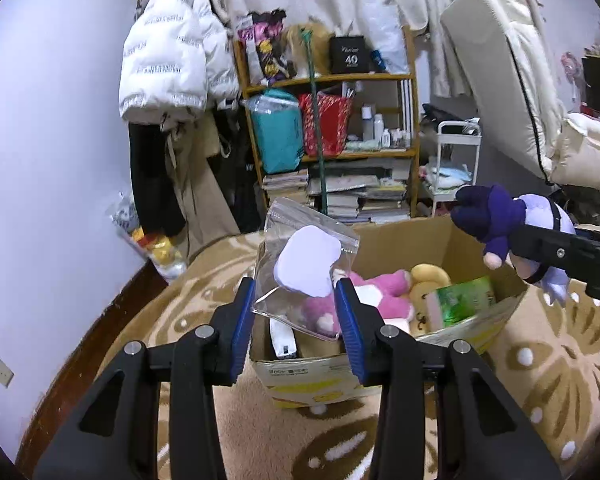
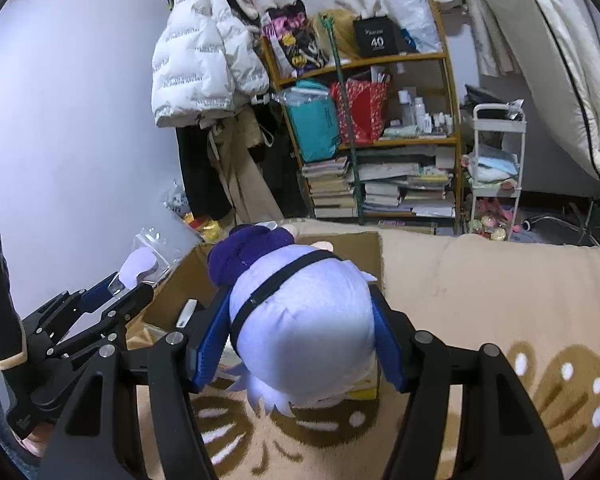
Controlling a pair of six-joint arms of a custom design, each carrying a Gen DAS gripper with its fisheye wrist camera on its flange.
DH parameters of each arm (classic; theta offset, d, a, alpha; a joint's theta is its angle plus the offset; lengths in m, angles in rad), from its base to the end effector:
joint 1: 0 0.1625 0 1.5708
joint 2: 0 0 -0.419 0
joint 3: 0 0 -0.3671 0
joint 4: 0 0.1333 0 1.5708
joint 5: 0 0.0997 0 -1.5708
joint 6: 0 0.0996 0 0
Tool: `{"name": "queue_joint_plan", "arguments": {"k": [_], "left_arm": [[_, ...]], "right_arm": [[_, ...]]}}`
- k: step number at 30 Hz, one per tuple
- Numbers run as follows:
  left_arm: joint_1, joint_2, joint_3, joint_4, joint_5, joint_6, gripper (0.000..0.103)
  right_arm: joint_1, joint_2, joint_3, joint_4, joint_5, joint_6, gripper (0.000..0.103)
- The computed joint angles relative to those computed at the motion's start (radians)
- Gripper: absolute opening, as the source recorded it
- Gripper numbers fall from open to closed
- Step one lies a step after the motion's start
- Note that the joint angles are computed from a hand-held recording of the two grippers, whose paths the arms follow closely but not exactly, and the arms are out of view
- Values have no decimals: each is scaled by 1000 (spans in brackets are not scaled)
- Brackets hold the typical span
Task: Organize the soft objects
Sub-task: 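Lift the doll and plastic bag and carry both over the box, then open both tools to drop the doll and bag into the box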
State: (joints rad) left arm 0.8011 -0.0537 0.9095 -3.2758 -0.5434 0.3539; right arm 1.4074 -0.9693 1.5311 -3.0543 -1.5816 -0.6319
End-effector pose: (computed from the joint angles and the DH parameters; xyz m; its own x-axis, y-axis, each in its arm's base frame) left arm -0.3745 -0.7004 -0.0514 -0.6085 0.0691 -0.7906 0.7149 0.4802 -0.5083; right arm 0.0186 -0.6997 0.3316 -0.8531 -0.2142 0.4758 -0.5026 0.5823 -0.6389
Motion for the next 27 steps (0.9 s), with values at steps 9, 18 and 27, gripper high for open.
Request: {"name": "queue_joint_plan", "arguments": {"k": [9, 18, 27], "left_arm": [[36, 10, -27, 133, -23, -97, 40], [20, 23, -16, 54, 15, -23, 59], [-19, -49, 119, -32, 60, -42, 78]], "right_arm": [[-10, 81, -117, 84, -33, 16, 70], [-4, 66, -83, 58, -41, -8, 84], [-10, -43, 36, -42, -1, -17, 103]]}}
